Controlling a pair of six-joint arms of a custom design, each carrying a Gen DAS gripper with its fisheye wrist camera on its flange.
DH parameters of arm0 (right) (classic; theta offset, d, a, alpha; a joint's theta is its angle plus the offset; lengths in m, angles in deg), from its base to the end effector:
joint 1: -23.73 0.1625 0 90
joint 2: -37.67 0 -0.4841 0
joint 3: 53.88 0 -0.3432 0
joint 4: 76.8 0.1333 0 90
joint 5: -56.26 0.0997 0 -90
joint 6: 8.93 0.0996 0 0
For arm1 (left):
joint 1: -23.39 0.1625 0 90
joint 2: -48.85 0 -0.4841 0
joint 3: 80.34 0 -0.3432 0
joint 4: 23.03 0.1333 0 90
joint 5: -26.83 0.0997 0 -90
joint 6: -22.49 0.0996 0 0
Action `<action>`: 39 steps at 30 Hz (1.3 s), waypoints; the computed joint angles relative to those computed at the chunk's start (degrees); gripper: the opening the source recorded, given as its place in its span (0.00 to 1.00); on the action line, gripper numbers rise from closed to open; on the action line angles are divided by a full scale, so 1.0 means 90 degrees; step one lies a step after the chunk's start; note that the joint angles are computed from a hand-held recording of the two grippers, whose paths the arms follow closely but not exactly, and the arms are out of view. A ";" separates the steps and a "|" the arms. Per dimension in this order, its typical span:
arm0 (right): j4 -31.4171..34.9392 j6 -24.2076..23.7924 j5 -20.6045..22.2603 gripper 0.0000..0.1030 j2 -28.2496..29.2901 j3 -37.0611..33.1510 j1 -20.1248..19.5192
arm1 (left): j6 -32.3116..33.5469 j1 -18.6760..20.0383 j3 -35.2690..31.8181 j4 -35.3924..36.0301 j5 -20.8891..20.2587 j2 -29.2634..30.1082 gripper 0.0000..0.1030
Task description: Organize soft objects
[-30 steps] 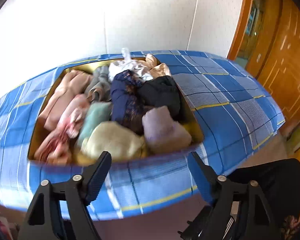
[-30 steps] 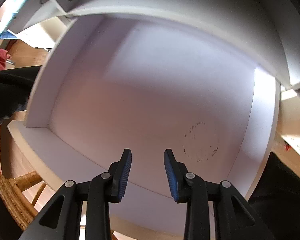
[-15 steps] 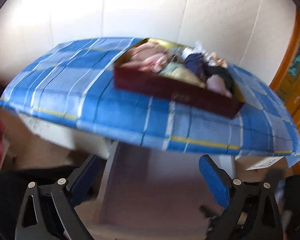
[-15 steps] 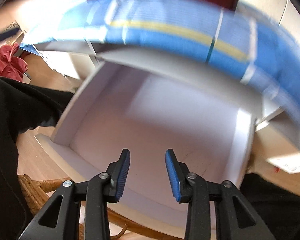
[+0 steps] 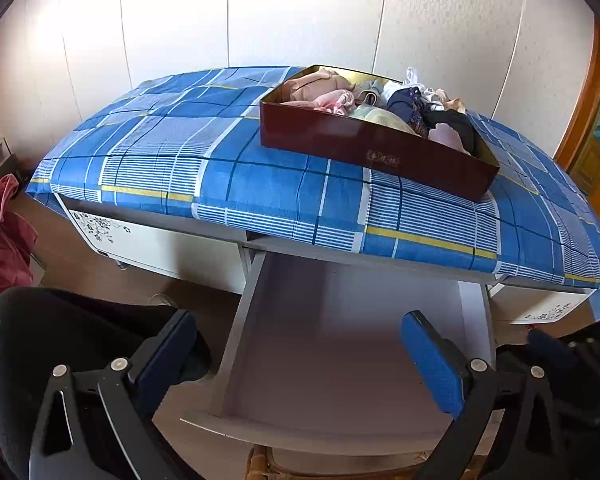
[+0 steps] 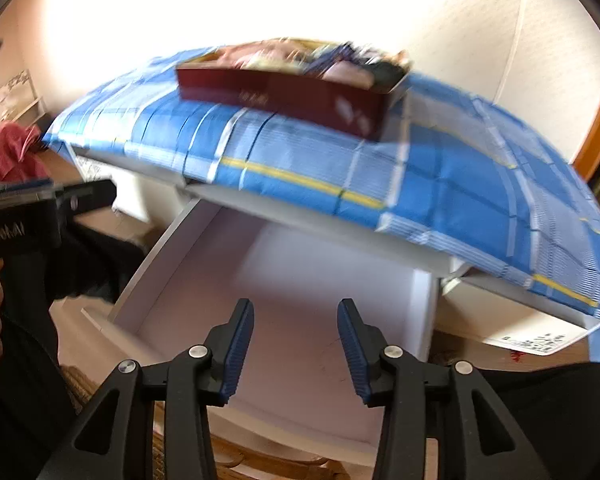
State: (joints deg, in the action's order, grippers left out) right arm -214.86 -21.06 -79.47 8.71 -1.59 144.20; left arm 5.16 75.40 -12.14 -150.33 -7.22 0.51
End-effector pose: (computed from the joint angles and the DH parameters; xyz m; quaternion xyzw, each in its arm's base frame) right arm 0.4887 -0.7084 0.2395 0.2494 -0.8688 0.2553 0.3433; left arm -0.2955 -0.7290 0.3843 0.0866 0.8715 -0.3338 0.3485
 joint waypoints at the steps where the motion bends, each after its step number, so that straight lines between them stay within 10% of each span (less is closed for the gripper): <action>1: -0.0259 -0.0097 -0.0119 0.43 -0.0038 0.0107 0.0037 | 0.0060 -0.0025 0.0097 -0.0132 0.0046 -0.0030 1.00; 10: -0.3346 -0.1961 -0.0897 0.43 0.0137 0.0522 0.0377 | -0.0315 -0.0245 0.0589 -0.0283 0.0949 -0.0167 1.00; 13: -0.3135 -0.1830 -0.0843 0.43 0.0099 0.0469 0.0393 | -0.0478 -0.0265 0.0536 -0.0007 0.1117 -0.0146 1.00; 18: -0.1272 0.0395 -0.0254 0.43 -0.0380 0.0480 0.0232 | -0.0322 -0.0291 0.0568 -0.0088 0.1096 -0.0141 1.00; 39: -0.1256 0.0472 -0.0507 0.43 -0.0390 0.0790 0.0198 | 0.0974 -0.0413 0.0956 -0.1679 0.0775 -0.0142 1.00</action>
